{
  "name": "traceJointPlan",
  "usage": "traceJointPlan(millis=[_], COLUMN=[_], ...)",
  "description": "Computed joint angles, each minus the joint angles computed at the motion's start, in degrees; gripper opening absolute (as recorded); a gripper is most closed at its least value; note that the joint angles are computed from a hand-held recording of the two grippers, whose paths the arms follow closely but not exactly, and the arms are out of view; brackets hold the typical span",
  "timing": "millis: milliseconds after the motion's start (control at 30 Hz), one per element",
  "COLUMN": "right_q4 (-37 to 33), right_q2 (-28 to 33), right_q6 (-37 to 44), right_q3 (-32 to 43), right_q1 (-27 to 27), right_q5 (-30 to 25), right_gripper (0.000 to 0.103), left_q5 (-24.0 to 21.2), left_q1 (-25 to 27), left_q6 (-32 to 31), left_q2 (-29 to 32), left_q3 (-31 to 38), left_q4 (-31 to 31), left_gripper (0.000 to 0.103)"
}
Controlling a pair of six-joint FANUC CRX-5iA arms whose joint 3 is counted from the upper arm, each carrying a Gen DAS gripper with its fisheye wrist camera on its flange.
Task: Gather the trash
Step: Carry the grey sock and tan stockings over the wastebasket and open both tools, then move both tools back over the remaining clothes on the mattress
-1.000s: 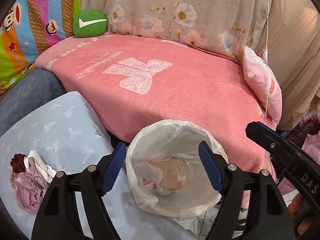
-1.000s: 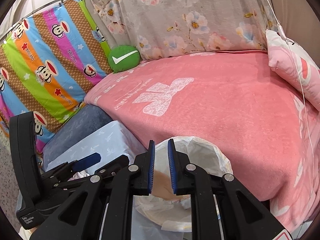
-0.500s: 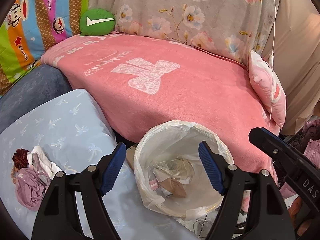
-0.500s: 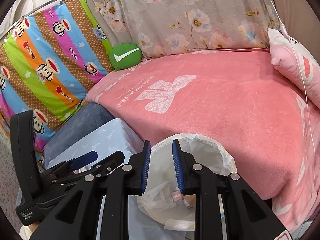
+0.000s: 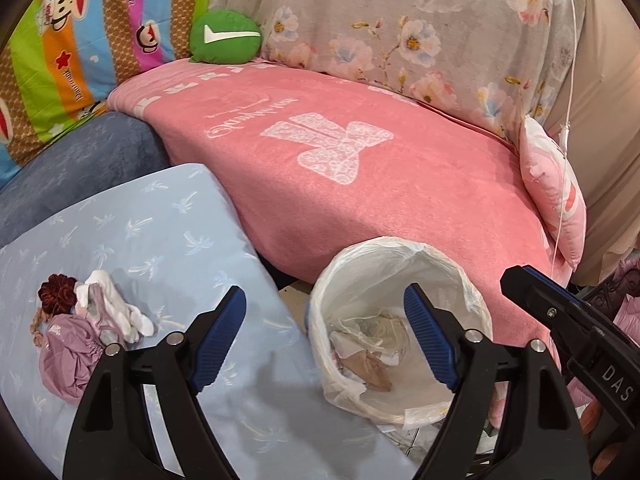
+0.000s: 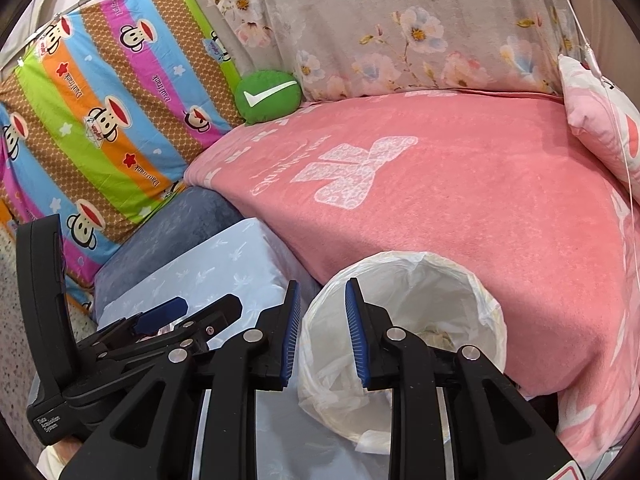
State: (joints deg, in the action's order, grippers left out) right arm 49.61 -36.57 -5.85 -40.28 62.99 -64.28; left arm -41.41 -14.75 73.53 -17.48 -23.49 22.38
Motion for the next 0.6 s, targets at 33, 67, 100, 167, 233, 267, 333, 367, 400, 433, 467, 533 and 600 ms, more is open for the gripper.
traceJointPlan(millis=[33,67,100,167,233,267,333,367,400,433,467,533,600], right_q4=[-0.1,-0.2,-0.3,-0.5,-0.8,-1.0,-1.3,-1.5,-1.7,-1.9,-2.1,-2.5,-2.9], right_q2=[0.4,0.8,1.2,2.2,3.1,3.7,4.8,5.5,6.1,6.7,7.3,8.4,9.7], right_q6=[0.1,0.3,0.5,0.8,1.1,1.2,1.7,2.0,2.3,2.6,2.9,3.6,4.1], right_q3=[0.2,0.3,0.5,1.0,1.4,1.6,2.1,2.6,2.8,3.2,3.5,4.1,4.8], right_q1=[0.1,0.1,0.1,0.2,0.2,0.2,0.3,0.2,0.3,0.3,0.3,0.2,0.1], right_q5=[0.3,0.6,1.0,1.8,2.7,3.1,3.9,4.5,4.9,5.4,5.8,6.7,7.9], right_gripper=[0.024,0.024,0.024,0.024,0.024,0.024,0.024,0.024,0.024,0.025,0.024,0.025,0.025], left_q5=[0.0,-0.2,-0.3,-0.5,-0.8,-1.1,-1.4,-1.5,-1.6,-1.7,-1.9,-2.1,-2.6], left_q1=[0.6,1.1,1.6,3.0,4.2,5.0,6.5,7.1,7.8,8.4,9.3,10.9,12.5], left_q6=[-0.1,-0.1,-0.2,-0.3,-0.3,-0.4,-0.4,-0.3,-0.3,0.0,0.3,0.5,0.3], left_q2=[-0.3,-0.5,-0.7,-1.3,-1.8,-2.0,-2.7,-2.9,-3.3,-3.5,-3.8,-4.5,-5.0], left_q3=[-0.4,-0.6,-0.9,-1.6,-2.2,-2.6,-3.3,-3.6,-3.9,-4.1,-4.3,-5.0,-5.6], left_q4=[0.1,0.1,0.2,0.1,0.3,0.5,0.6,0.5,0.4,0.1,-0.4,-0.7,-0.6], left_gripper=[0.079,0.079,0.079,0.079,0.080,0.080,0.080,0.080,0.081,0.083,0.086,0.088,0.088])
